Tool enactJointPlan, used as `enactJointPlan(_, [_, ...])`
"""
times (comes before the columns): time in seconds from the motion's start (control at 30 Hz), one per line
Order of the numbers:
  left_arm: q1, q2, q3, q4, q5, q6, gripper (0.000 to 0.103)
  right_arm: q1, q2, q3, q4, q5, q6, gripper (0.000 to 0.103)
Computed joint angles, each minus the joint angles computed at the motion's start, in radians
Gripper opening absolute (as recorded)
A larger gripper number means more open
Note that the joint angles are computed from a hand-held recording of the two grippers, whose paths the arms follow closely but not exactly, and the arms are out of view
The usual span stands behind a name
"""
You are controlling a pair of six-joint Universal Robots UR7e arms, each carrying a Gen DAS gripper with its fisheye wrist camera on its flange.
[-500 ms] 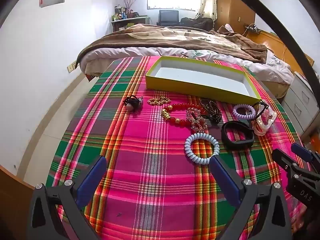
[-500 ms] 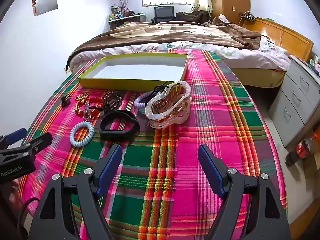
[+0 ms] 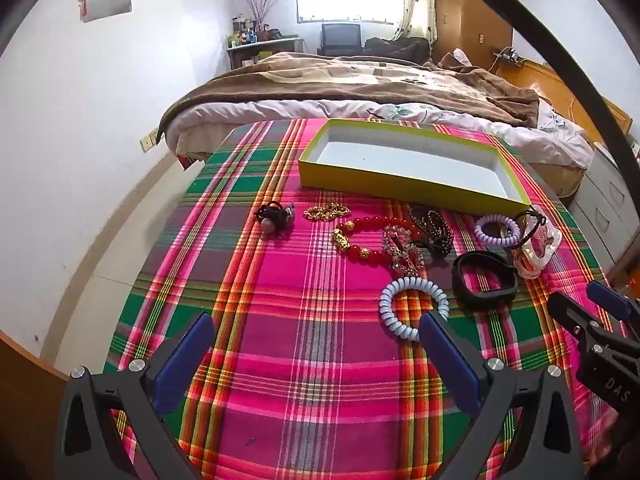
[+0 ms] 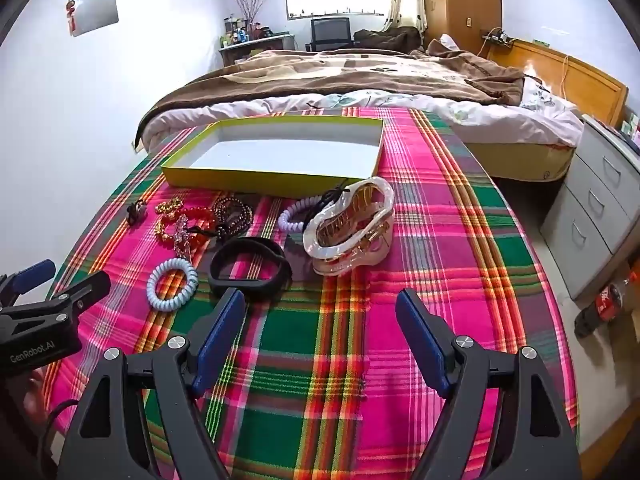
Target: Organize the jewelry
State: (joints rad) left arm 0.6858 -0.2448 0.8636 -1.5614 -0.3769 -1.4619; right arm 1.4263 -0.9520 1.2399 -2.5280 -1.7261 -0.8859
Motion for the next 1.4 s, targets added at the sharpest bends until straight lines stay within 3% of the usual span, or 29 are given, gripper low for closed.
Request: enactJointPlan(1.4, [-0.006,-0.007,0.009,-0.03,-0.006,0.012,0.103,0.002,-0.012,0.012,0.0,0.009,0.011,0.078])
